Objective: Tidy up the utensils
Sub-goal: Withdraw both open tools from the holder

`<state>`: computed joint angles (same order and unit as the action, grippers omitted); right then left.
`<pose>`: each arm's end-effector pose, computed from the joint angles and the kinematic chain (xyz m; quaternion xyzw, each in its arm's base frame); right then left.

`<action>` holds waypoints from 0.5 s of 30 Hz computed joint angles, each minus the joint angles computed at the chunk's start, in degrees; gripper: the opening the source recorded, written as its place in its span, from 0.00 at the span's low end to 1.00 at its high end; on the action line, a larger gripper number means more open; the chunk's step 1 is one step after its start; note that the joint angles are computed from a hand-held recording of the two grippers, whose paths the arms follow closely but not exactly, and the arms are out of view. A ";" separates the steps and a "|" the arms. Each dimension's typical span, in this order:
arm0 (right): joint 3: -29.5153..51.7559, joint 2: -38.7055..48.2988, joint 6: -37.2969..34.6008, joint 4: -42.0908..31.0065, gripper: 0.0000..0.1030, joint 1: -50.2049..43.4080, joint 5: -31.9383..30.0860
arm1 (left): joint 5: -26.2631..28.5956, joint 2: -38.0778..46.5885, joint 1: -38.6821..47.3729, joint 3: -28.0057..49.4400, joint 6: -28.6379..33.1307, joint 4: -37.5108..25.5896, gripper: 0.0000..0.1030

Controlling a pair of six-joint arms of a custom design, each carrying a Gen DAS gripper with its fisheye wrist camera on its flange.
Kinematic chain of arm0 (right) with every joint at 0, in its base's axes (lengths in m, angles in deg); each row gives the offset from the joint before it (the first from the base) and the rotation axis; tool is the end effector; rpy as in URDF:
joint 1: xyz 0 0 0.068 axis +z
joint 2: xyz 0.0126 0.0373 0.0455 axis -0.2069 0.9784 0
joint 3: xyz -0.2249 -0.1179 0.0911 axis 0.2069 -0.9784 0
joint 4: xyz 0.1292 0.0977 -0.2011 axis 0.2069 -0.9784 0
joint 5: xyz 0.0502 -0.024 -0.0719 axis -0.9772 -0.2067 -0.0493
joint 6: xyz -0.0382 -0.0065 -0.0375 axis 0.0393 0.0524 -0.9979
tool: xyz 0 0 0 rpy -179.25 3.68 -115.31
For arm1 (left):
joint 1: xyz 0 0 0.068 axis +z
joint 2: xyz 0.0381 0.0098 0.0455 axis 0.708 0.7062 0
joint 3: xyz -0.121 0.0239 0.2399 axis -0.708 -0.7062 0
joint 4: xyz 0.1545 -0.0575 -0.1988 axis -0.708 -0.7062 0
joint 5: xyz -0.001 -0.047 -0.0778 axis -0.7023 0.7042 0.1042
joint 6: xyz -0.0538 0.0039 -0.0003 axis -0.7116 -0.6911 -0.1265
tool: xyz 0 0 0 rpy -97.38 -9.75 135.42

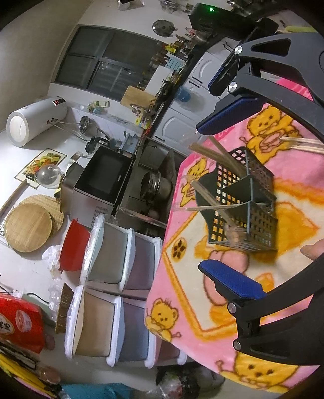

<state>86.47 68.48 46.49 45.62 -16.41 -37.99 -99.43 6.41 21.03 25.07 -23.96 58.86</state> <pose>0.3102 -0.0010 0.1879 -0.2011 0.7821 0.2404 0.5386 0.2353 -0.0937 0.1887 -0.1111 0.7995 -0.1464 0.5718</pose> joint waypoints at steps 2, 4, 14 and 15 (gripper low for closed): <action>-0.79 -0.50 -0.45 -0.17 0.76 -0.37 -0.22 | -0.15 -0.50 -0.30 -1.00 -0.54 0.22 0.90; -1.54 -1.06 -0.80 -0.30 0.76 -0.71 -0.36 | -0.66 -1.24 -0.72 -2.10 -1.15 0.17 0.90; -4.02 -1.75 -3.30 -1.61 0.77 -1.78 -0.78 | -2.07 -3.39 -2.09 -6.02 -3.02 0.09 0.90; -4.16 -1.76 -3.54 -1.76 0.77 -1.85 -0.73 | -2.14 -3.51 -2.14 -6.52 -3.36 0.24 0.90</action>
